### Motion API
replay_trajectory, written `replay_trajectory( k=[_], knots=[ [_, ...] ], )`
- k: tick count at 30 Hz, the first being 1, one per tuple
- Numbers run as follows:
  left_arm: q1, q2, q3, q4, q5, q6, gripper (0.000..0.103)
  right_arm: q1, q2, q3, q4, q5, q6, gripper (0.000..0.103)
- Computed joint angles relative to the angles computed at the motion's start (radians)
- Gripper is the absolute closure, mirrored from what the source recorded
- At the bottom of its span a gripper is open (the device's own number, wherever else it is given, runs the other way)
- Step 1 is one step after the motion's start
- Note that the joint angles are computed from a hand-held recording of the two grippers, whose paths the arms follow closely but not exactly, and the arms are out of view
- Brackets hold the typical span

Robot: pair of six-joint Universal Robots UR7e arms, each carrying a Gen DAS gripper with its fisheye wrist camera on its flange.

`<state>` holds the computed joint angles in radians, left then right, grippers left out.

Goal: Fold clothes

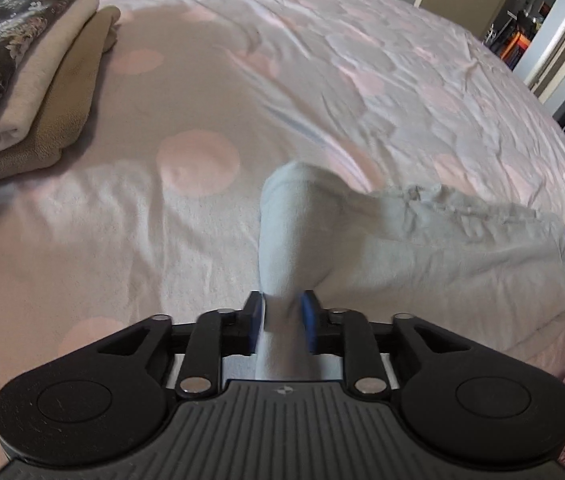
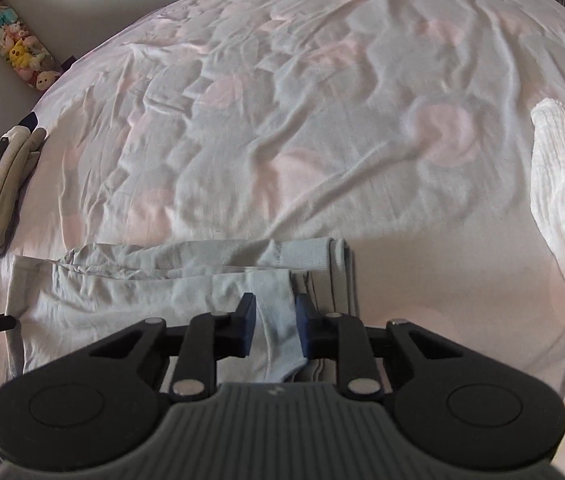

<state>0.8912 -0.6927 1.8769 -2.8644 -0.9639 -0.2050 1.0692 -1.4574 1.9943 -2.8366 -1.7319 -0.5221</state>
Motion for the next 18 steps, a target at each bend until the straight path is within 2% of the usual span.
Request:
replay_trajectory(
  k=[3, 8, 18],
  knots=[
    [-0.011, 0.005, 0.011, -0.063, 0.024, 0.025, 0.059, -0.011, 0.019, -0.010, 0.004, -0.020, 0.013, 0.077],
    [-0.008, 0.011, 0.005, -0.054, 0.038, 0.005, 0.059, -0.044, 0.018, 0.004, -0.015, 0.017, 0.007, 0.077],
    [-0.001, 0.009, 0.009, -0.058, 0.030, -0.017, 0.059, -0.036, 0.033, 0.011, -0.029, -0.023, -0.006, 0.079]
  ],
)
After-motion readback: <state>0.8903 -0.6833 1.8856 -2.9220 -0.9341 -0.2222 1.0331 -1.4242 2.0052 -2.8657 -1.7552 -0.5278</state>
